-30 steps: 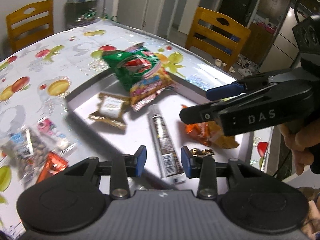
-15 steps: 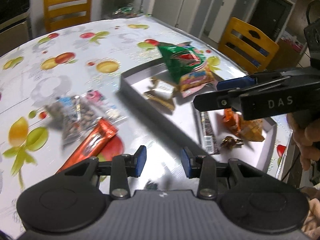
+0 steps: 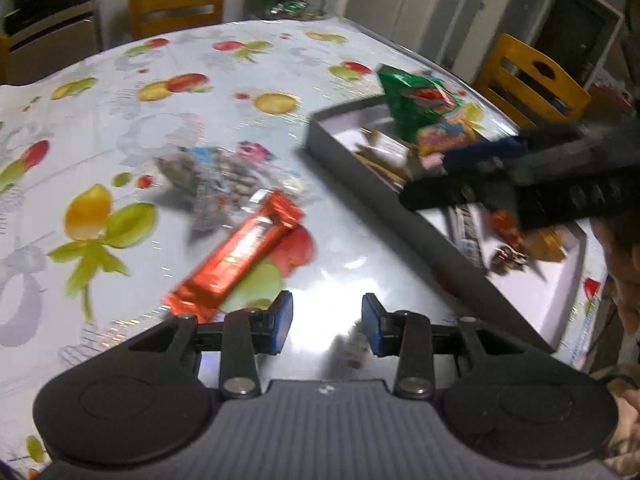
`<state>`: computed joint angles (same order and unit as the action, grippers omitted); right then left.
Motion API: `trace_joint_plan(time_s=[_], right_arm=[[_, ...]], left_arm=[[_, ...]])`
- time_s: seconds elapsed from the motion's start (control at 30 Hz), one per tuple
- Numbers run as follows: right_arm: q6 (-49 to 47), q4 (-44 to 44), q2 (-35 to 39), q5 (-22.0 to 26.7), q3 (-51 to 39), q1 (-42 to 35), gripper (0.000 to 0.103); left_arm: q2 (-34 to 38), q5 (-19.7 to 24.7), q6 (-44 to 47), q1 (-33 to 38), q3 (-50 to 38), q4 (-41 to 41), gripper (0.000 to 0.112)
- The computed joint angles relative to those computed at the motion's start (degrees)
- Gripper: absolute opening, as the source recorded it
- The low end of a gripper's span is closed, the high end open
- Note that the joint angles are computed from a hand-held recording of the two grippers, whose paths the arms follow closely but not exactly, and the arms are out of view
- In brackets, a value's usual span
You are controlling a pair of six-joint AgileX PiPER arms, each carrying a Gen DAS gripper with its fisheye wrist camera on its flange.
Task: Organize snacks
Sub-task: 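Move the left tool to the orange wafer bar while the right tool withdraws from the tray, then close the left tool on the orange wafer bar while the right tool grasps the small candy packet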
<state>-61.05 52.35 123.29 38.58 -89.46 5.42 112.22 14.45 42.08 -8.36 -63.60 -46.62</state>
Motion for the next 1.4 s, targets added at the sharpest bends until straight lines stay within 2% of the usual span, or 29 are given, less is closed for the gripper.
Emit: trace_joint_plan(time_s=[0.17, 0.47, 0.77, 1.07, 1.4], right_arm=[[0.5, -1.8, 0.1, 1.3, 0.2, 1.3, 0.073], [4.8, -6.2, 0.2, 2.7, 1.3, 3.6, 0.072], [11.0, -8.8, -0.9, 2.3, 5.4, 5.6, 0.07], [15.1, -9.2, -2.1, -0.5, 9.3, 7.5, 0.065], [19.2, -8.3, -1.2, -4.4, 9.2, 9.9, 0.065]], left_arm=[[0.4, -0.3, -2.1, 2.9, -1.3, 3.3, 0.035], [3.1, 2.6, 4.4, 7.1, -5.0, 4.3, 0.036], [8.7, 9.5, 11.5, 8.7, -13.4, 5.6, 0.036], [13.3, 14.0, 15.0, 8.2, -19.9, 7.2, 0.036], [14.1, 15.1, 20.1, 8.7, -20.4, 5.4, 0.036]])
